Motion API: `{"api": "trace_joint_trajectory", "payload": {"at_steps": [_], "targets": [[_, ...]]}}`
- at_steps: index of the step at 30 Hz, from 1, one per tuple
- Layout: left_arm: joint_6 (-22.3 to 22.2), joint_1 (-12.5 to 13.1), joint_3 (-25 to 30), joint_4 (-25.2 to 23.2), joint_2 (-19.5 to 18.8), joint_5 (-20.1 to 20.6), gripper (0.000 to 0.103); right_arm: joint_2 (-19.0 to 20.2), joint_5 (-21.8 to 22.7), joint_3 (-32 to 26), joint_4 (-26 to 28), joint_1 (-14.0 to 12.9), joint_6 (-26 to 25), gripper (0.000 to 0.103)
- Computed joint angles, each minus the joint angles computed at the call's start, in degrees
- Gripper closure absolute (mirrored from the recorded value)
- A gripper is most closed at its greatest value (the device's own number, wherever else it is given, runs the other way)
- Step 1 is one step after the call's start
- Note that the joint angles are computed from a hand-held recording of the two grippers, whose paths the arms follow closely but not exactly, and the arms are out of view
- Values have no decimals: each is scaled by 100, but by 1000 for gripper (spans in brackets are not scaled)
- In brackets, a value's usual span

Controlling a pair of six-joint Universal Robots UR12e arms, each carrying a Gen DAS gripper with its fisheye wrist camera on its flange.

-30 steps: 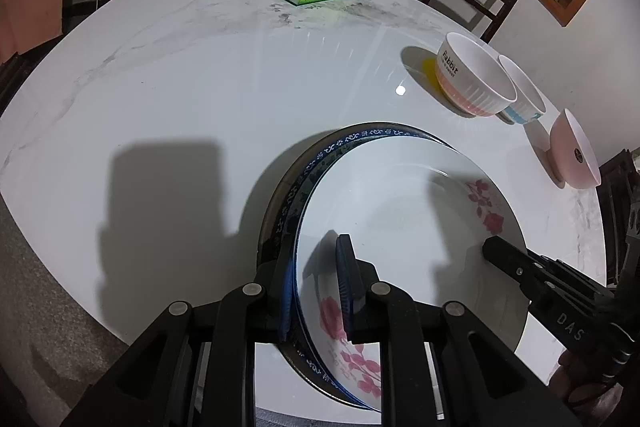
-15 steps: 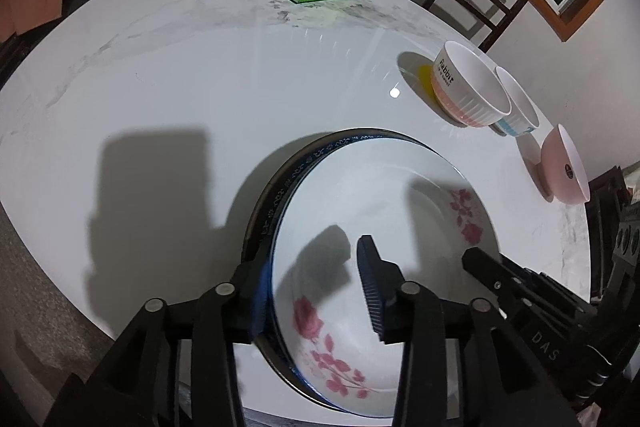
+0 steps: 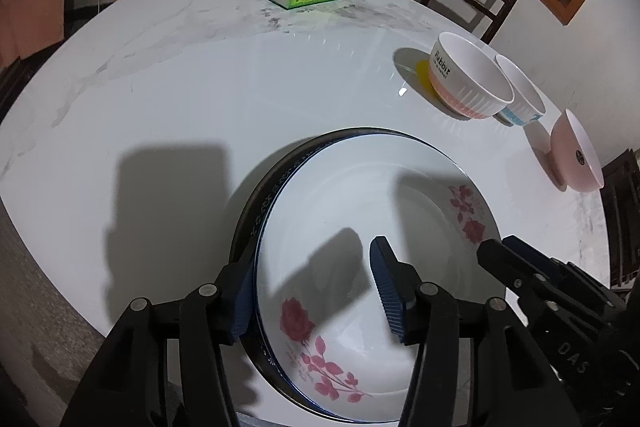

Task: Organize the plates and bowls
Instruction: 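Open both grippers and lift them off the pink-flower plate rim, then move both grippers to the rim of the pink bowl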

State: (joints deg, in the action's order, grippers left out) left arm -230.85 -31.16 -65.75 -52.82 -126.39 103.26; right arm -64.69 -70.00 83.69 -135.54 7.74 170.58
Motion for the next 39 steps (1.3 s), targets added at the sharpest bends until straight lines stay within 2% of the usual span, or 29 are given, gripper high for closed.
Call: {"api": "trace_joint_trajectory", "payload": {"at_steps": [9,14,17,26,34,39], "targets": [[195,-104,246,-384,-130,462,52,-86,199,124,-63,-80,6,67],[389,-213,435,-654,-215,1075,49,-141,247,194,-111,-143,45,67],[395,-215,432,-586,-199,1091,48,-172,245,243,-193,-187,82,67],[487,-292,717,-628,-322,997,46,-275,-287,387,-486,-303,134,67],[692,-387,1314,-928,-632,874,45,-346,-535,525,-695,-506,108,67],[895,-447,1924,-1230,-962,803,44,-341,-718,534,-681,-643,8,67]]}}
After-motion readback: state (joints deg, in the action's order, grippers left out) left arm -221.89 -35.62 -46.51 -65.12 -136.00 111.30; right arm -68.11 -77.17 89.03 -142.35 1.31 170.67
